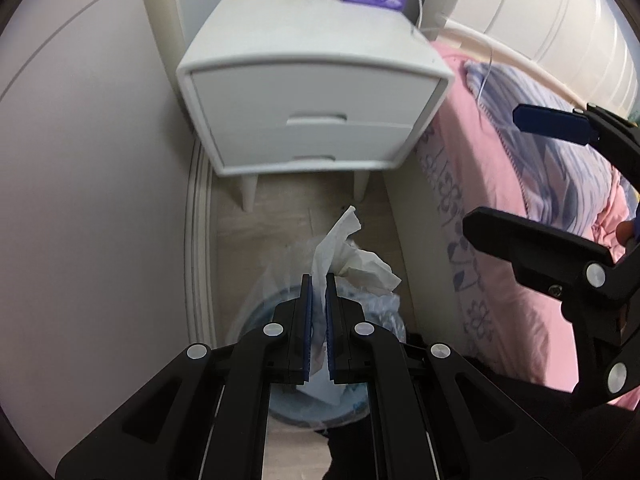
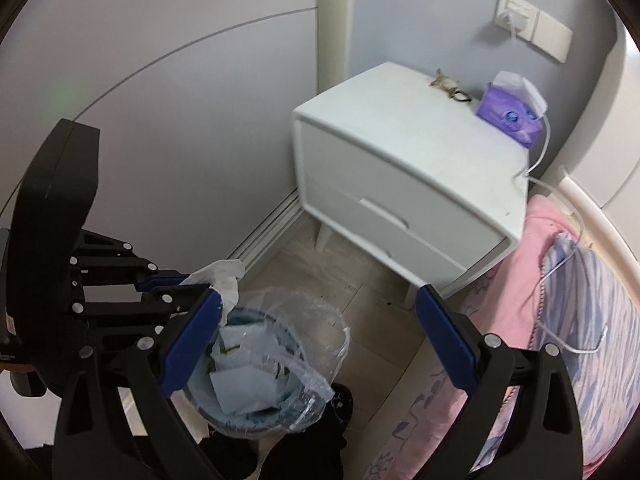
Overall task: Collect trash
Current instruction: 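Carry the tissue in the left tool down over the bin, then lower the tissue into the bin and open the left tool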
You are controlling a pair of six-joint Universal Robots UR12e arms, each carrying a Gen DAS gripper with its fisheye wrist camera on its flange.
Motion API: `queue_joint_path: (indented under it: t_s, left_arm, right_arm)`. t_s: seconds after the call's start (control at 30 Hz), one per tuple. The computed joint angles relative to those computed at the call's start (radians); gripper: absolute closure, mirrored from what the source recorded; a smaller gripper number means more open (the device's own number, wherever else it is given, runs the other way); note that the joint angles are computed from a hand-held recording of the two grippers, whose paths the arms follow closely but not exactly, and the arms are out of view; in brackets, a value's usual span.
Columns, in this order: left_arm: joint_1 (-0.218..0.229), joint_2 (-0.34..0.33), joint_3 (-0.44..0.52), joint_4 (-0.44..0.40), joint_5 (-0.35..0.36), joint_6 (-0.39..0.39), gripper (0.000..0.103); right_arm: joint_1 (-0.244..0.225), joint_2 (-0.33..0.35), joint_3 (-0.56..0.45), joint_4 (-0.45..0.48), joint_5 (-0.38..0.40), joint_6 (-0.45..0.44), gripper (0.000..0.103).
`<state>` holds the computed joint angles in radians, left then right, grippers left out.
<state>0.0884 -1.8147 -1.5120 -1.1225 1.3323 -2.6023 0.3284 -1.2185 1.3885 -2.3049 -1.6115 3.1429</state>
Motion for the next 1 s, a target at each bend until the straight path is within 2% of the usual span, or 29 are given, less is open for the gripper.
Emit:
queue_joint_path:
  t_s: [0.1, 0.5, 0.83, 1.0]
  left_arm:
    - [-0.001, 0.01, -0.029, 0.017, 0.036, 0.011, 0.098]
    - [0.02, 0.032, -0.11, 0.014, 0.054, -0.055, 0.098]
    - [0.033, 0.038, -0.171, 0.01, 0.097, -0.069, 0.098]
    - [0.034, 0.031, -0.201, 0.011, 0.108, -0.076, 0.098]
  right_arm:
    - [0.004, 0.002, 0.011, 0.001, 0.015, -0.013, 0.009]
    - [0.016, 0.022, 0.041, 0.014, 0.088, -0.115, 0.009]
    - [0.023, 0.043, 0.05, 0.047, 0.108, -0.158, 0.009]
    - [0.026, 0.053, 0.079, 0.06, 0.113, -0.216, 0.009]
